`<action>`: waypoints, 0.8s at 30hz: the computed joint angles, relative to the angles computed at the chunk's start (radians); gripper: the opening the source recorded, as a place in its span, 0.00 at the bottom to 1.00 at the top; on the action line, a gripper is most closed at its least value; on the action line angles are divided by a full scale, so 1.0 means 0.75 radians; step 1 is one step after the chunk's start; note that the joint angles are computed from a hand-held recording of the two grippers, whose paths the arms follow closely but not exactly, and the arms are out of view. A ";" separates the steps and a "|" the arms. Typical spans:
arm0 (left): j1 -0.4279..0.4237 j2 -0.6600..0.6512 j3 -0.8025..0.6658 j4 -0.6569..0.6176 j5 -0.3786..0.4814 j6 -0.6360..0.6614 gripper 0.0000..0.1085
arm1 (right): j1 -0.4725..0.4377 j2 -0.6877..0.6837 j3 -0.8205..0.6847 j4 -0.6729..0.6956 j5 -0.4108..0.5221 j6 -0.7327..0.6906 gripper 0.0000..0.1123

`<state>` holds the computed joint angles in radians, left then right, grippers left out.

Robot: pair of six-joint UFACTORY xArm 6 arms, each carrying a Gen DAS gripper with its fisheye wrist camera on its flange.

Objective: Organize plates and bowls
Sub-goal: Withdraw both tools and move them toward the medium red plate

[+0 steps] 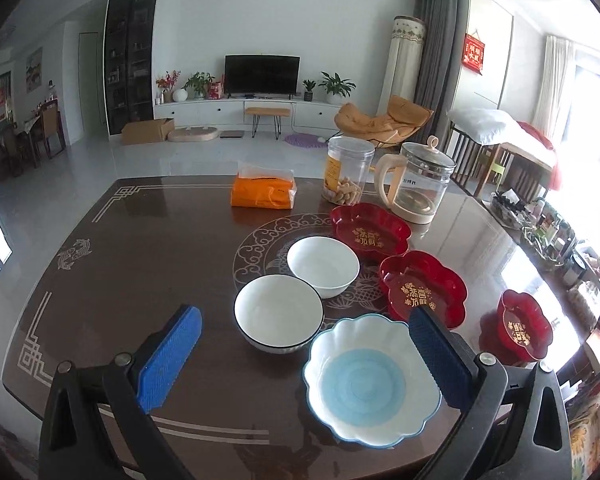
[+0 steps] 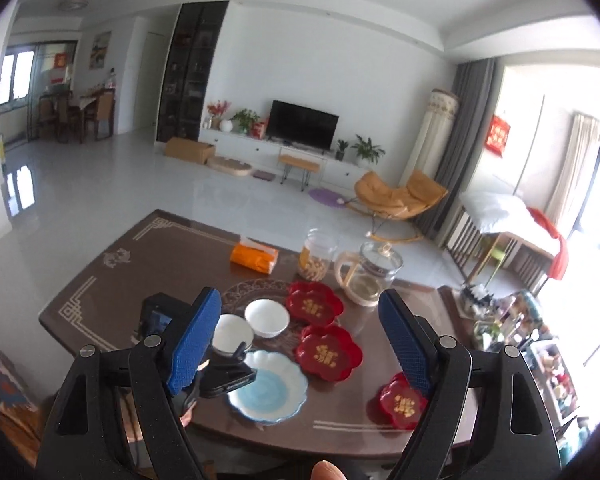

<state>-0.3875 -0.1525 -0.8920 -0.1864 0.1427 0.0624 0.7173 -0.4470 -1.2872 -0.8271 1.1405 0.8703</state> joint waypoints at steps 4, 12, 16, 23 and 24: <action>-0.009 -0.026 0.014 0.008 -0.003 0.019 0.95 | 0.003 -0.081 0.059 -0.092 0.141 0.173 0.75; -0.027 -0.034 -0.021 0.017 0.047 0.019 0.95 | -0.089 -0.091 0.076 0.063 0.046 0.086 0.75; -0.039 -0.040 -0.019 0.015 0.026 0.026 0.95 | -0.071 -0.045 0.018 0.001 0.112 0.129 0.75; -0.031 -0.016 -0.030 0.077 0.052 -0.016 0.95 | -0.185 -0.113 0.089 0.148 0.063 0.129 0.75; -0.030 -0.005 -0.040 0.075 0.064 -0.015 0.95 | -0.181 -0.126 0.096 0.116 0.082 0.163 0.75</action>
